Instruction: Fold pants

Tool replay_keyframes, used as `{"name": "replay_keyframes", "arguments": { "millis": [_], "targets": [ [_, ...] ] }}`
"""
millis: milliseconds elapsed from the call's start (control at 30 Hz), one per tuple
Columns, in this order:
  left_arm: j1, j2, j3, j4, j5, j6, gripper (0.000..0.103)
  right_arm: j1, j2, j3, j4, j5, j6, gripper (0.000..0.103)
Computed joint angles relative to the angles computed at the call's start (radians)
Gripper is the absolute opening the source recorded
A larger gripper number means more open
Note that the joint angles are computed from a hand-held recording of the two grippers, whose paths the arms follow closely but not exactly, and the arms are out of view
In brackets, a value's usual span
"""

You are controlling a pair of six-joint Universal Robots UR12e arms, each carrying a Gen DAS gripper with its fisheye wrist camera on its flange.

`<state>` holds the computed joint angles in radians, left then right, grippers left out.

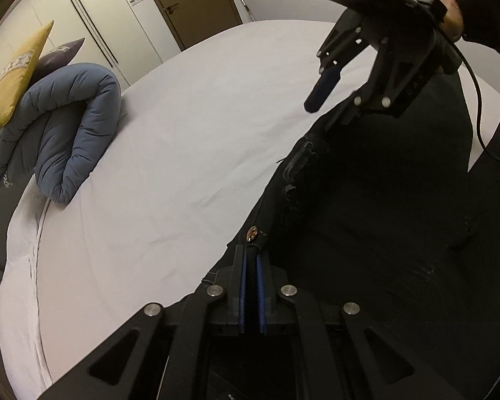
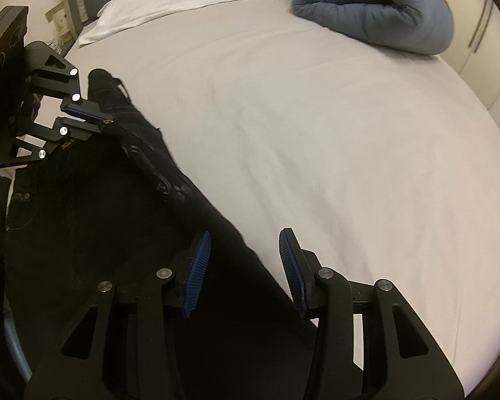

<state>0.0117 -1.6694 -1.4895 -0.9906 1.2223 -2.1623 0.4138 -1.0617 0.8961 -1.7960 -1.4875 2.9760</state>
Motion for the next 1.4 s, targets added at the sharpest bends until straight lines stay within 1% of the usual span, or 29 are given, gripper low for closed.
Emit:
{"name": "replay_keyframes", "arguments": {
  "millis": [33, 67, 100, 133, 167, 200, 267, 333, 400, 433, 467, 567, 667, 700, 733, 833, 900, 967, 1033, 1133, 1167, 1233, 1267, 1300, 1333, 1367, 1400],
  "targets": [
    [0.003, 0.006, -0.003, -0.002, -0.007, 0.000, 0.005, 0.004, 0.008, -0.013, 0.012, -0.005, -0.008, 0.041],
    [0.004, 0.006, -0.002, -0.003, -0.008, 0.000, 0.005, 0.008, 0.022, -0.035, 0.030, -0.014, -0.018, 0.033],
    [0.004, 0.009, -0.002, -0.002, -0.010, -0.003, 0.005, 0.011, 0.031, -0.049, 0.047, -0.016, -0.020, 0.030],
    [0.005, 0.012, -0.003, -0.003, -0.013, -0.006, 0.005, 0.012, 0.035, -0.057, 0.056, -0.013, -0.015, 0.025],
    [0.006, 0.017, -0.006, -0.003, -0.014, -0.008, 0.005, 0.013, 0.038, -0.061, 0.058, -0.014, -0.007, 0.014],
    [0.007, 0.019, -0.008, -0.004, -0.016, -0.011, 0.005, 0.013, 0.040, -0.066, 0.061, -0.012, 0.003, 0.010],
    [0.010, 0.024, -0.012, -0.001, -0.020, -0.020, 0.005, 0.012, 0.037, -0.059, 0.047, -0.005, 0.032, 0.007],
    [0.013, 0.050, -0.037, 0.000, -0.024, -0.030, 0.005, 0.015, 0.029, -0.048, 0.029, -0.007, 0.077, 0.005],
    [0.015, 0.056, -0.042, 0.004, -0.029, -0.041, 0.005, 0.022, 0.014, -0.025, 0.006, -0.016, 0.126, 0.004],
    [0.018, 0.059, -0.044, 0.003, -0.032, -0.042, 0.005, 0.027, -0.017, 0.025, -0.028, -0.020, 0.154, 0.004],
    [0.023, 0.069, -0.052, -0.001, -0.039, -0.040, 0.005, 0.032, -0.032, 0.050, -0.050, -0.021, 0.194, 0.004],
    [0.032, 0.080, -0.057, -0.018, -0.047, -0.041, 0.005, 0.047, -0.051, 0.080, -0.096, -0.033, 0.312, 0.004],
    [0.041, 0.097, -0.070, -0.045, -0.053, -0.036, 0.005, 0.057, -0.073, 0.116, -0.149, -0.011, 0.411, 0.004],
    [0.044, 0.104, -0.075, -0.052, -0.054, -0.034, 0.005, 0.059, -0.080, 0.133, -0.177, 0.015, 0.449, 0.004],
    [0.047, 0.110, -0.081, -0.059, -0.055, -0.032, 0.005, 0.059, -0.080, 0.136, -0.190, 0.043, 0.469, 0.004],
    [0.058, 0.133, -0.102, -0.077, -0.060, -0.023, 0.005, 0.079, -0.087, 0.158, -0.218, 0.079, 0.493, 0.004],
    [0.067, 0.152, -0.122, -0.088, -0.065, -0.007, 0.005, 0.100, -0.081, 0.152, -0.208, 0.076, 0.470, 0.004],
    [0.074, 0.176, -0.151, -0.080, -0.058, 0.027, 0.005, 0.117, -0.100, 0.173, -0.187, 0.063, 0.438, 0.004],
    [0.083, 0.202, -0.182, -0.076, -0.047, 0.085, 0.005, 0.146, -0.112, 0.178, -0.147, 0.005, 0.370, 0.004],
    [0.112, 0.236, -0.214, -0.131, -0.061, 0.192, 0.005, 0.190, -0.117, 0.162, -0.059, -0.088, 0.245, 0.004],
    [0.121, 0.247, -0.224, -0.151, -0.066, 0.224, 0.004, 0.208, -0.118, 0.160, -0.033, -0.121, 0.216, 0.004],
    [0.131, 0.270, -0.242, -0.189, -0.063, 0.293, 0.004, 0.245, -0.120, 0.157, 0.019, -0.189, 0.148, 0.004],
    [0.133, 0.279, -0.252, -0.194, -0.058, 0.318, 0.003, 0.266, -0.119, 0.152, 0.045, -0.224, 0.109, 0.004],
    [0.134, 0.301, -0.276, -0.189, -0.043, 0.371, 0.003, 0.282, -0.117, 0.150, 0.059, -0.251, 0.083, 0.004],
    [0.142, 0.308, -0.281, -0.212, -0.054, 0.440, 0.003, 0.300, -0.114, 0.146, 0.073, -0.282, 0.060, 0.004],
    [0.147, 0.326, -0.300, -0.213, -0.042, 0.487, 0.003, 0.320, -0.108, 0.141, 0.090, -0.313, 0.036, 0.004],
    [0.152, 0.335, -0.307, -0.221, -0.042, 0.509, 0.003, 0.340, -0.104, 0.139, 0.099, -0.341, 0.007, 0.004]
  ]
}}
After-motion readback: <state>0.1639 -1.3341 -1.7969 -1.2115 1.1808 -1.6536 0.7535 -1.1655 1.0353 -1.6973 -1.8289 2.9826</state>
